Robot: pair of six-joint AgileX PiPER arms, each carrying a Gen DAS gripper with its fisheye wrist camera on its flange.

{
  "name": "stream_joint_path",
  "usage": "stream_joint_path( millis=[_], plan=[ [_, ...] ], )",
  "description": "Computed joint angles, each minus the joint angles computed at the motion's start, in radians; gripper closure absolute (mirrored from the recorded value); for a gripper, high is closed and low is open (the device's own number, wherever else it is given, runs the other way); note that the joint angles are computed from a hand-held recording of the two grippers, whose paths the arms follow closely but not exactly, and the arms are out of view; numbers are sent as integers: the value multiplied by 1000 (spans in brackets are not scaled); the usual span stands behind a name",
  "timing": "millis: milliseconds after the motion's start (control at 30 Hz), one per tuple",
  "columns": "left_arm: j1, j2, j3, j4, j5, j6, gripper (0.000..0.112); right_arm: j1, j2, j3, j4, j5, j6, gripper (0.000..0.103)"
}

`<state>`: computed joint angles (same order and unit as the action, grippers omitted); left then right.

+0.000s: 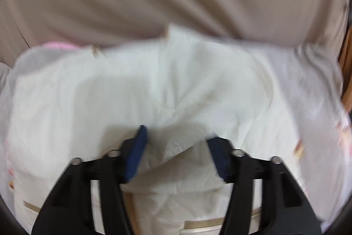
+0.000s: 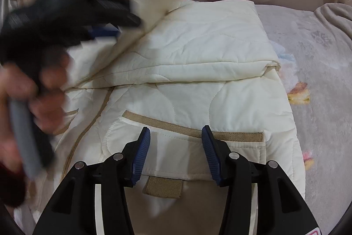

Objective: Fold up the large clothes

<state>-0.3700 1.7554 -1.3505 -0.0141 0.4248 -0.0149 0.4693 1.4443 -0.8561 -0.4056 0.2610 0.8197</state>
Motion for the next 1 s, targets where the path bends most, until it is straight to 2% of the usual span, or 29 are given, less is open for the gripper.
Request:
stream_joint_path(
  millis=[33,100,133,200,300,367,400,500,567,700,767,800,867,967,1000],
  plan=[
    [-6,-8,49,26,-45,-21,49,-1,-1,2,8,-5,-8,51],
    [7,-50,121,-41,-94,58,36,-5,-5,8,31,-15,-29,48],
    [28,-71,139,-135,-101,157,35,-10,-6,10,60,-22,-58,47],
    [97,-127,175,-335,-78,357,25,-24,-9,17,142,-38,-138,46],
    [279,-190,189,-634,17,657,21,-55,-23,32,305,-63,-278,45],
    [443,-195,193,-796,124,827,21,-76,-41,35,310,-58,-254,43],
    [532,-168,170,-830,193,856,21,-93,-53,32,351,-57,-285,42],
    [716,-81,98,-851,350,848,21,-161,-53,-28,602,-15,-521,42],
    [805,-22,55,-865,426,837,21,-202,-33,-99,679,36,-585,42],
    [942,87,-32,-946,596,818,21,-245,82,-287,645,138,-516,40],
    [976,143,-84,-1004,681,792,21,-276,144,-364,737,174,-573,40],
    [980,169,-113,-1016,707,777,21,-297,178,-393,833,184,-638,40],
    [967,213,-163,-1001,705,712,21,-327,243,-432,1033,195,-757,38],
    [956,260,-207,-979,693,627,28,-343,314,-479,1165,212,-784,36],
    [953,259,-210,-973,680,612,31,-342,325,-493,1178,218,-787,46]
  ],
)
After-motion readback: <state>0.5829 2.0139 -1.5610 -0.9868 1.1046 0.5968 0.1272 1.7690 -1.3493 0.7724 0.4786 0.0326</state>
